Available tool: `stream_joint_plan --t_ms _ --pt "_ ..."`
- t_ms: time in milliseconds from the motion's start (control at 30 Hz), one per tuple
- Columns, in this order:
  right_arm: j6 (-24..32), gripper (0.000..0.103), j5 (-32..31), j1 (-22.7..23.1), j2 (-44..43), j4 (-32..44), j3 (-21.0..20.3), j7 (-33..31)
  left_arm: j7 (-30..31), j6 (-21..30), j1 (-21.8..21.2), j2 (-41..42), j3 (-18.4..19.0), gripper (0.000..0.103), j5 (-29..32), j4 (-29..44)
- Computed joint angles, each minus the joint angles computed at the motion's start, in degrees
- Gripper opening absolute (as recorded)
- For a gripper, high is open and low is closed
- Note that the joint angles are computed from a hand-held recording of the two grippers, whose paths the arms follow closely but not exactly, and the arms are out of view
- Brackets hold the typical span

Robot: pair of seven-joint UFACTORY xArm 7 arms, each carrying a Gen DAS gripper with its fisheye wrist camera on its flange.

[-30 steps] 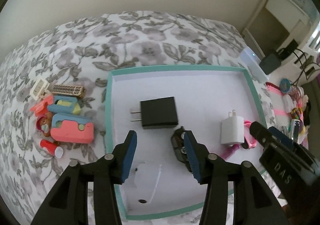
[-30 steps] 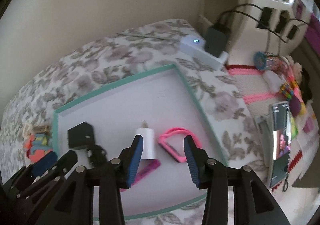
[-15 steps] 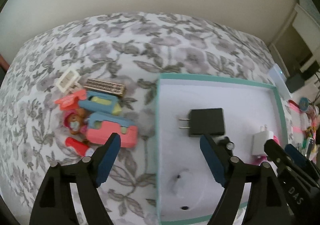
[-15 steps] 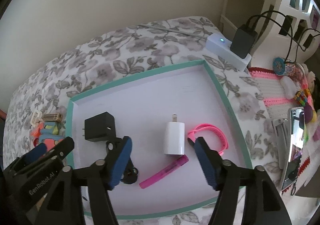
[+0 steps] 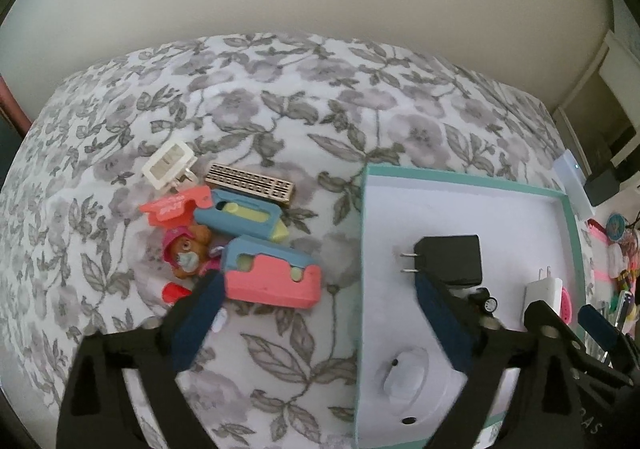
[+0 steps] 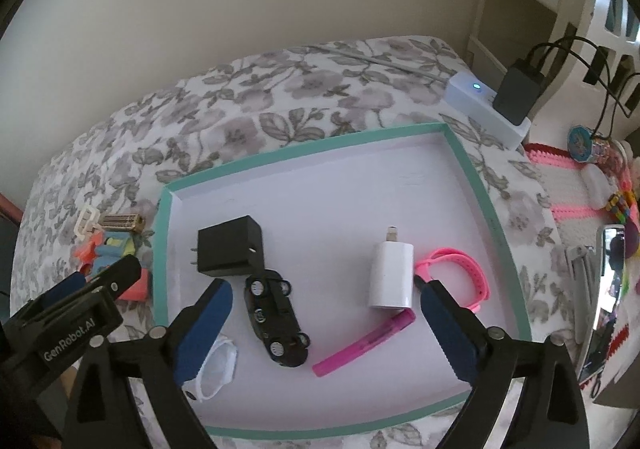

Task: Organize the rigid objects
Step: 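Move both grippers back over the pile of toys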

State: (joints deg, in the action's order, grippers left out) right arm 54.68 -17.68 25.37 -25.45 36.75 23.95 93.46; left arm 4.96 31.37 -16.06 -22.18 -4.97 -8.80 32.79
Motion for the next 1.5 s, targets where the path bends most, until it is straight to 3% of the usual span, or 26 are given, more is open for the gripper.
stream_joint_plan --t_ms 200,367,600,767,900,1033,1267,1400,1500 --pt "-3.3 0.102 -3.3 -0.7 1.9 1.4 0.8 1.1 1.9 -1.1 1.4 -0.3 2.9 0.098 -1.9 0.2" --pt "-9.4 0.103 -6.9 -1.5 3.6 1.8 1.5 4.2 4.3 -2.3 3.1 -0.6 5.8 0.098 -5.4 0.4" --pt "-11.8 0.103 -9.8 -1.1 8.1 4.0 1.2 5.3 4.3 -9.6 7.5 -0.8 6.3 0.098 -3.7 -1.1" --pt "-11.8 0.103 -11.1 0.1 11.4 5.8 0.1 5.2 7.4 -9.0 6.6 0.6 9.8 0.098 -7.4 0.7" --pt "-12.5 0.103 -11.8 1.2 14.1 7.6 -1.0 5.0 10.1 -6.7 7.5 1.6 9.9 0.098 -7.8 2.3" --pt "-13.7 0.103 -15.1 1.8 16.7 9.5 -1.6 7.2 9.9 -8.6 10.1 1.8 7.6 0.098 -4.1 1.6" --pt "-16.4 0.103 -19.9 4.2 22.4 14.0 -3.9 7.5 12.2 -8.3 10.1 3.1 9.3 0.098 -6.0 2.1" --pt "-16.9 0.103 -20.3 6.1 25.7 16.7 -5.6 6.1 14.5 -5.6 9.7 4.5 10.8 0.098 -9.4 3.1" --pt "-18.1 0.103 -19.1 7.2 27.7 17.9 -6.8 4.1 13.3 -3.3 11.5 5.7 9.2 0.098 -7.8 3.8"
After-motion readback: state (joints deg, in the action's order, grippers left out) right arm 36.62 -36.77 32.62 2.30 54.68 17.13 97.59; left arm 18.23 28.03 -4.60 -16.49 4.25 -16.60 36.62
